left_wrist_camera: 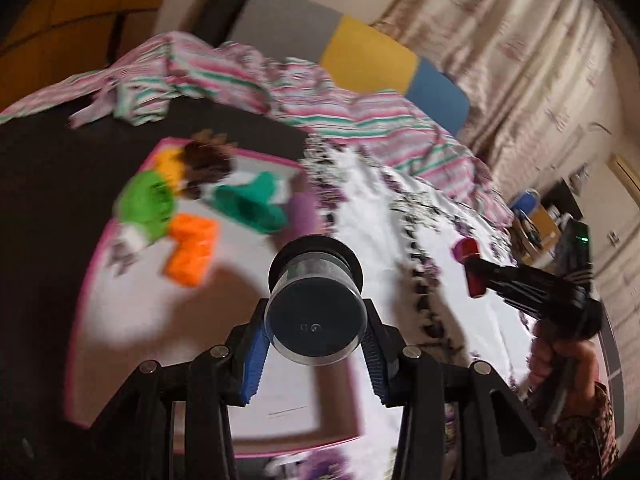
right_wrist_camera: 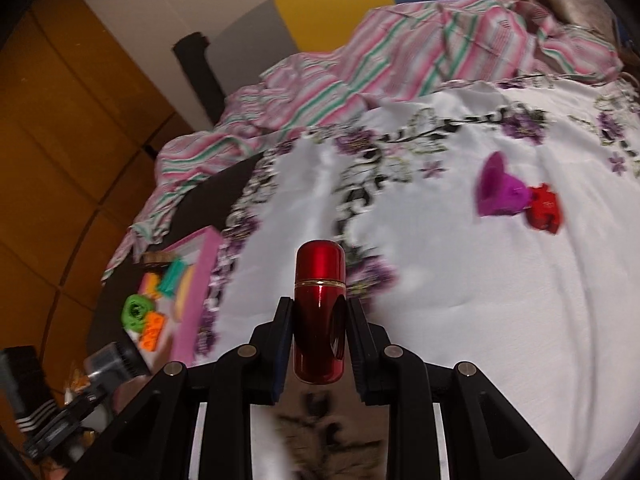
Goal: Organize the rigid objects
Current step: 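Carry the red cylinder into the pink tray and open the right gripper while the left carries the cup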
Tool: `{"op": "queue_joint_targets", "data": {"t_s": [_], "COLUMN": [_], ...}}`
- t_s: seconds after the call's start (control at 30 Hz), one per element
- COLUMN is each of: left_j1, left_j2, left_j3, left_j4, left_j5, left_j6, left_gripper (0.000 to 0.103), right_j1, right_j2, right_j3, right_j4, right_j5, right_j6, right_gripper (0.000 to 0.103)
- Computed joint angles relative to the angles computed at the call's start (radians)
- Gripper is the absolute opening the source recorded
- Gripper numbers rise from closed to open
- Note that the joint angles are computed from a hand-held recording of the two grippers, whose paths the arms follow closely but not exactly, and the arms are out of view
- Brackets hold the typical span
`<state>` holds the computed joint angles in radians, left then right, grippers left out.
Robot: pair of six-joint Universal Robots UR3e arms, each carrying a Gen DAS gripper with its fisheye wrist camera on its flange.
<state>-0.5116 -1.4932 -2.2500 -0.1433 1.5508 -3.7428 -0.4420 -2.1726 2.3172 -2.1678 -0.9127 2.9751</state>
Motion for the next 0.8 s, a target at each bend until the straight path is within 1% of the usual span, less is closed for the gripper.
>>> {"op": "queue_joint_targets", "data": {"t_s": [0.03,0.13,0.23,0.4,0.43,0.53,0.63,0.7,0.8], "left_j1": [0.024,0.077,0.132,0.203,0.213,0.256,0.285,0.304,0.303], "left_j2": [0.034,0.113,0.199,0.308,0.326,0.387,0.417,0.434,0.431], "left_j3": [-0.04,-0.122,-0.189,-0.247,-0.255,-0.285,-0.298,-0.31,-0.308], "left_j4": [0.001,-0.009,-0.047,-0.131,-0.144,-0.186,-0.222,-0.231,-0.232], "left_j5": [-0.009,-0.03,-0.045,-0.062,-0.062,-0.077,-0.089,-0.104,-0.1], "left_j6": [0.002,0.014,0.035,0.056,0.061,0.078,0.084,0.09,0.091], "left_gripper": [0.043,0.043,0.043,0.043,0.043,0.043,0.043,0.043,0.043], "right_j1": [0.056,0.173,0.355,0.586,0.643,0.738,0.832,0.847,0.845], "right_j2": [0.036,0.115,0.264,0.496,0.561,0.686,0.828,0.873,0.932], "right_j3": [-0.015,-0.042,-0.114,-0.275,-0.329,-0.432,-0.573,-0.612,-0.651], "right_j4": [-0.034,-0.126,-0.275,-0.402,-0.415,-0.429,-0.4,-0.386,-0.392], "right_j5": [-0.006,-0.003,-0.053,-0.127,-0.151,-0.199,-0.283,-0.299,-0.297], "right_j6": [0.048,0.142,0.255,0.362,0.381,0.401,0.415,0.417,0.435], "right_gripper": [0.026,0.026,0.026,0.026,0.026,0.026,0.026,0.026,0.029]}}
